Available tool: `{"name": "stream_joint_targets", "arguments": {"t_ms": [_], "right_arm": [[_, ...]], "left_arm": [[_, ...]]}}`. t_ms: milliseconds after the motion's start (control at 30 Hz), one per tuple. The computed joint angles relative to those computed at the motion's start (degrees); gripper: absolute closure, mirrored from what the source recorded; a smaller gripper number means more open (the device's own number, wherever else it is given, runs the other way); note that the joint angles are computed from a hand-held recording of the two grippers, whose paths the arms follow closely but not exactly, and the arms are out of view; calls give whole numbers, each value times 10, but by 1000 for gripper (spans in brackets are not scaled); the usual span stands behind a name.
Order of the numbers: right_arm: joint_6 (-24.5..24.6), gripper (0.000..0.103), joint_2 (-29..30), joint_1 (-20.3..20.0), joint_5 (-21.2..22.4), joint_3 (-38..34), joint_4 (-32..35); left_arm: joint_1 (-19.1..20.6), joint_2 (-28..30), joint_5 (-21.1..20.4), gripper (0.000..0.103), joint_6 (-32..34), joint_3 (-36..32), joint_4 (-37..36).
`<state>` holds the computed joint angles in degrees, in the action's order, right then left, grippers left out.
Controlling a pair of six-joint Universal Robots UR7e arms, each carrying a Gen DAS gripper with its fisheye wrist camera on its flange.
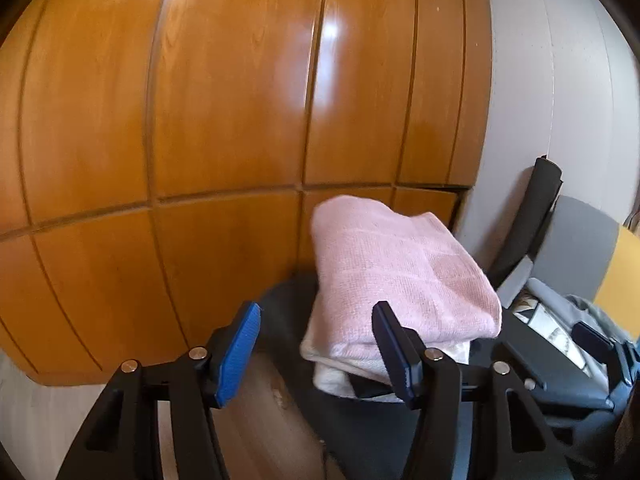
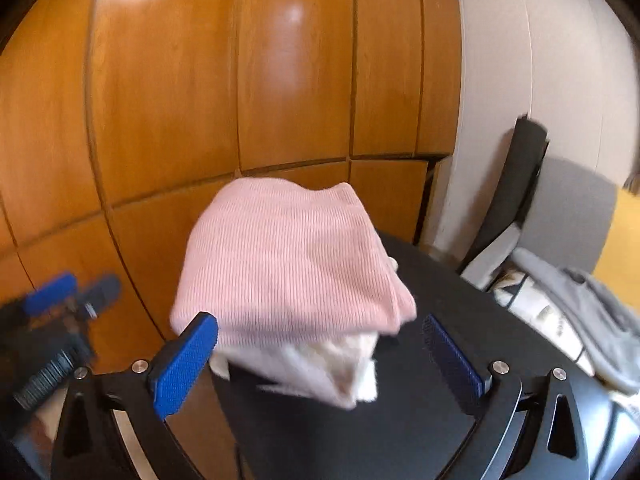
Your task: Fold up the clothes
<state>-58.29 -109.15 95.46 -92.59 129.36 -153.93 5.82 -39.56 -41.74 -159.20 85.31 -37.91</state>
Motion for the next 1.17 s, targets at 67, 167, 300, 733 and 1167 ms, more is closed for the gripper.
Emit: {"name": "stream_joint_targets", "arguments": {"t_ms": [67,167,300,733,1167], "right_arm": [[-14,0,-12,-13,0,8,8],[-32,0,-7,-23,0,22,-10],[-17,0,-4,-27,15,23,-18],[-39,0,-8,1,10,38,-7],[-32,0,-14,-2,3,39,6]], "left_arm": [[-7,7,4,61,33,-8,2],[-9,1,2,75,98,-14,-19],[3,29,-31,75,126,-61,48],[-10,-20,-17,75,117,-1,-57],[-8,-22,-18,75,132,12,-94]]}}
